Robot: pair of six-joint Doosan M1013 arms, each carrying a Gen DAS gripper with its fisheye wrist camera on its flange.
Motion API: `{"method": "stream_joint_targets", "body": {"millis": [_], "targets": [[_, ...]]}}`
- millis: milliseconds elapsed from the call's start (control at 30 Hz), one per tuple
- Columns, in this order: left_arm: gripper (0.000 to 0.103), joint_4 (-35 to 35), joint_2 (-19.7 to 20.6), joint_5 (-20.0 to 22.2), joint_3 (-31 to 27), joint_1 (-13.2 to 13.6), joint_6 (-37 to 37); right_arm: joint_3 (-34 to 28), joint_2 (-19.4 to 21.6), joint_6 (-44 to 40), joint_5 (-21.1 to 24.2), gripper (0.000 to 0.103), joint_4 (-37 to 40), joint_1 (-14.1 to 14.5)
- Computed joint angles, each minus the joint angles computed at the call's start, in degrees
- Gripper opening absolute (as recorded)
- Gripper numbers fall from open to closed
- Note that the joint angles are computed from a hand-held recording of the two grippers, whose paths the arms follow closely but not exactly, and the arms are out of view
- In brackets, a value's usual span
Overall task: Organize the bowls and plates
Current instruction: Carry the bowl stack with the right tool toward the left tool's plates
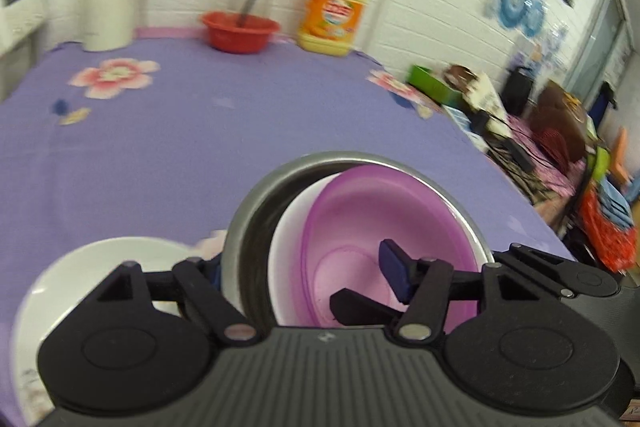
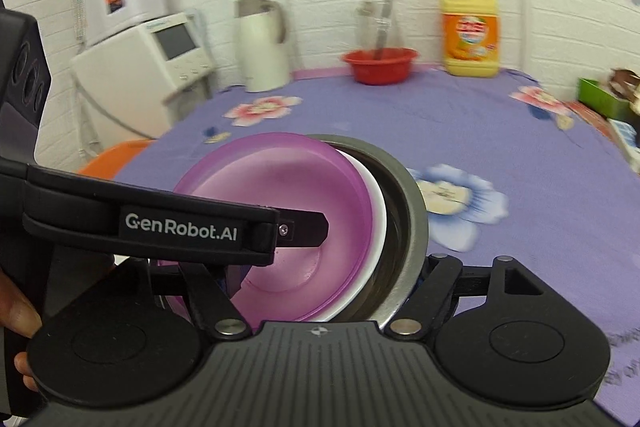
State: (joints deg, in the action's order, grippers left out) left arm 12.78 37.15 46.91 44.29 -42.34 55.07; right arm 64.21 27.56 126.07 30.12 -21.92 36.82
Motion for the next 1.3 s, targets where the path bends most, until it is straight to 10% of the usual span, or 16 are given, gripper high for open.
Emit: {"method": "stream_joint_targets", "body": {"millis": [400, 1000, 1300], "targets": [[0.061, 10.7, -9.2, -2.0, 16.8, 2.1, -17.7, -11.4, 7.4, -27.1, 6.3, 0.103, 26.6, 1.9], [0.072, 8.9, -8.8, -5.8, 18.0, 2.8, -15.5, -14.5, 9.3, -24.1, 10.1, 0.103, 22.3, 2.4], [0.082, 22.2, -10.7, -10.4, 20.1, 2.1, -27.5, -9.9, 6.8, -12.5, 0.6, 0.103, 7.9, 3.4]]}}
